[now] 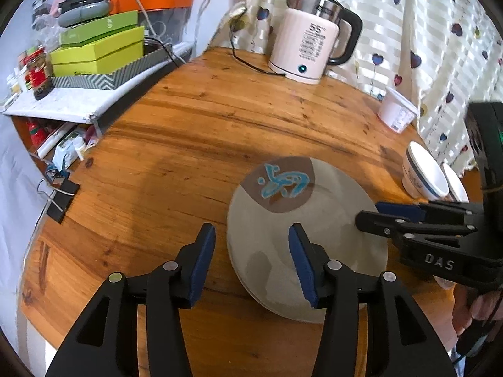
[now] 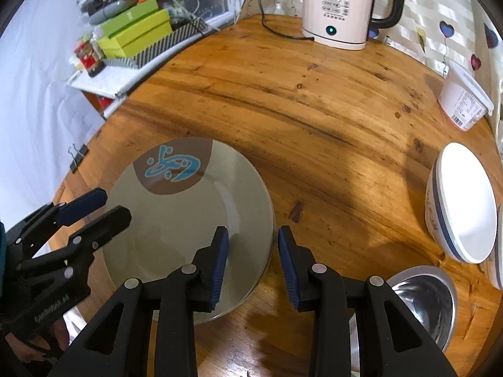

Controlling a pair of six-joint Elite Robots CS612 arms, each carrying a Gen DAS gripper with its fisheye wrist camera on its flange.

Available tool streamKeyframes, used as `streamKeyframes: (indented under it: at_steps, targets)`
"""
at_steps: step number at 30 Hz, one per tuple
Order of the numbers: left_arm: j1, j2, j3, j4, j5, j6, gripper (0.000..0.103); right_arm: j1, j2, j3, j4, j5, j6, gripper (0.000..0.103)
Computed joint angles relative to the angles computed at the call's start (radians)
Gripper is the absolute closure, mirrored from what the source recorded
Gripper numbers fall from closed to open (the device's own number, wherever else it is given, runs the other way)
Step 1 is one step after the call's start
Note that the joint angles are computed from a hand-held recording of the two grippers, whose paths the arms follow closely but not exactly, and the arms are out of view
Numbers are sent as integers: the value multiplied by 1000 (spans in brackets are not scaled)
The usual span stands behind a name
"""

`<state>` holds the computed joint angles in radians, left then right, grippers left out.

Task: Organize plates and bowls
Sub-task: 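Lower the fish-logo plate onto the beige plate stack and open both grippers, then pull both grippers back from the plate stack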

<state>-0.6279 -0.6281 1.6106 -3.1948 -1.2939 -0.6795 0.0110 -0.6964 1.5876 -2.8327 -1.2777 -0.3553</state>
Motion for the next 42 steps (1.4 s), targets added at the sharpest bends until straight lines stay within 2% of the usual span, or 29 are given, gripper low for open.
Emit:
streamKeyframes:
  at_steps: [5, 7, 14, 32, 37, 42]
  targets:
    - [8, 7, -6, 4, -16, -30, 53, -8, -2, 12, -19, 23, 4, 72]
    - [8, 11, -7, -3, -27, -32, 53, -9, -3, 16, -26, 28, 2, 79]
    - [-4, 13, -9, -17, -25, 8, 53, -11, -5, 28, -44, 31, -4, 81]
    - [-12, 15, -11, -14, 2, 42, 53, -17, -9, 32, -38, 44, 1, 81]
    - [-16, 11, -3, -28, 37, 54, 53, -20, -9, 34, -54, 36, 22, 80]
    - [-20, 5, 6, -38, 65, 61, 53, -24, -17, 51, -84, 37, 31, 73]
